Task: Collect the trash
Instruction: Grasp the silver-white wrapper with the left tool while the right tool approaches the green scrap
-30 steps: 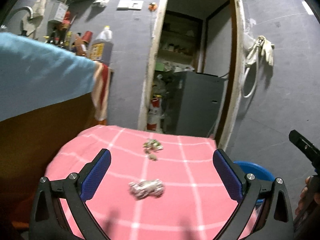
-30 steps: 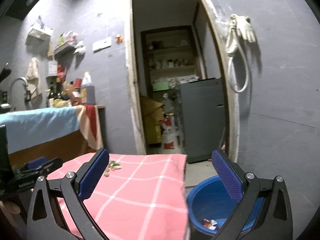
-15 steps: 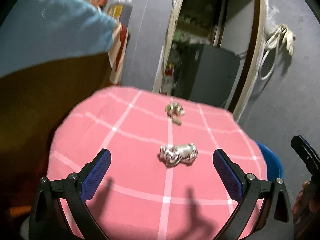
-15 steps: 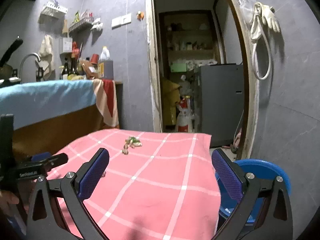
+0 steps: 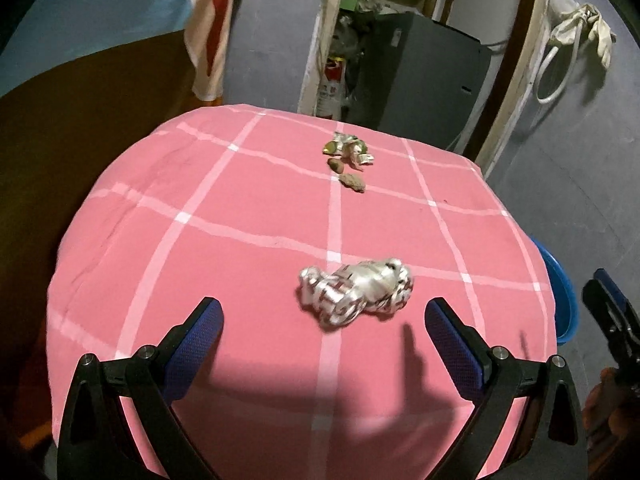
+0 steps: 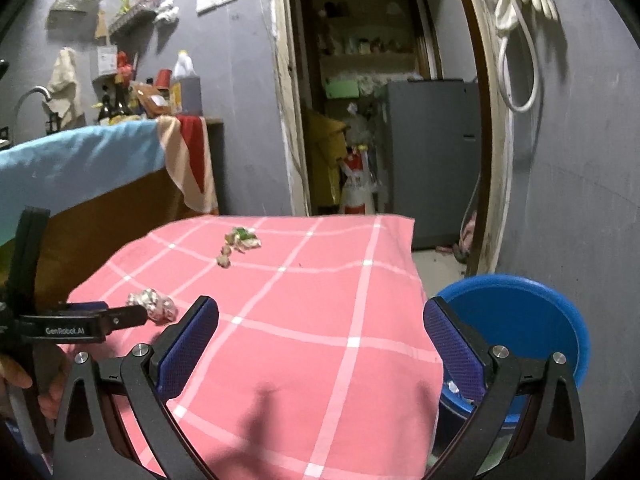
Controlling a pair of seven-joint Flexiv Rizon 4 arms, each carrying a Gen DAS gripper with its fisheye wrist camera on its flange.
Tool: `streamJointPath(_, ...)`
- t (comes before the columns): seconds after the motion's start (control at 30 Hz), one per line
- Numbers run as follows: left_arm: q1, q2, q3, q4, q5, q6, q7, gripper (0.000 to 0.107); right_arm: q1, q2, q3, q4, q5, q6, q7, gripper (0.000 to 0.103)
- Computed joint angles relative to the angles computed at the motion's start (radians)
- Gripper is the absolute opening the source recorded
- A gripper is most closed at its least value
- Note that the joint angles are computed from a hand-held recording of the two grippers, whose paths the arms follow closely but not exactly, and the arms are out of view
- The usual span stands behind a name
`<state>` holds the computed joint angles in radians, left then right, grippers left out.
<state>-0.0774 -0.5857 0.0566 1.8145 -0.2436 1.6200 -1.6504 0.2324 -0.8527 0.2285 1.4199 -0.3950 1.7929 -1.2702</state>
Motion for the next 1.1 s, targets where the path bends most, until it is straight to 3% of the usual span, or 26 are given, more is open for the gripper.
streamJointPath(0.07, 0.011, -0.006, -0.014, -0.011, 0.004, -0.007, 0.014, 0.094, -0.022, -0.015, 0.038, -0.025, -0.015, -0.041, -0.004, 0.103)
streamJointPath(0.13, 0.034, -0.007, -0.045, -0.016, 0.007, -0.022, 0.04, 0.084, -0.039, -0.032, 0.075, -0.054, -0.022, -0.084, -0.019, 0.103)
streamJointPath(0.2, 0.02, -0.013, -0.026, -0.028, 0.02, -0.031, 0.036, 0.081, -0.05, -0.045, 0.106, -0.079, -0.017, -0.118, -0.043, 0.103)
streamJointPath(0.33, 0.069, -0.018, -0.088, -0.025, 0.006, -0.015, 0.084, 0.055, -0.065, -0.081, 0.171, -0.15, 0.007, -0.206, -0.105, 0.103)
streamJointPath(0.5, 0.11, -0.021, -0.136, -0.021, -0.011, 0.0, 0.121, 0.039, -0.071, -0.13, 0.244, -0.252, 0.047, -0.32, -0.19, 0.103)
streamJointPath(0.53, 0.12, -0.021, -0.146, -0.02, -0.014, 0.001, 0.128, 0.039, -0.068, -0.136, 0.249, -0.266, 0.057, -0.337, -0.203, 0.103)
streamJointPath(0.8, 0.069, -0.054, -0.03, -0.091, -0.037, -0.031, 0.081, 0.038, -0.027, -0.218, 0.313, -0.472, 0.128, -0.565, -0.33, 0.103)
streamJointPath(0.93, 0.1, -0.063, -0.04, -0.108, -0.043, -0.011, 0.073, 0.038, 0.015, -0.262, 0.32, -0.594, 0.163, -0.652, -0.384, 0.103)
streamJointPath(1.1, 0.112, -0.08, -0.034, -0.13, -0.048, 0.025, 0.06, 0.038, 0.095, -0.362, 0.335, -0.865, 0.198, -0.825, -0.447, 0.103)
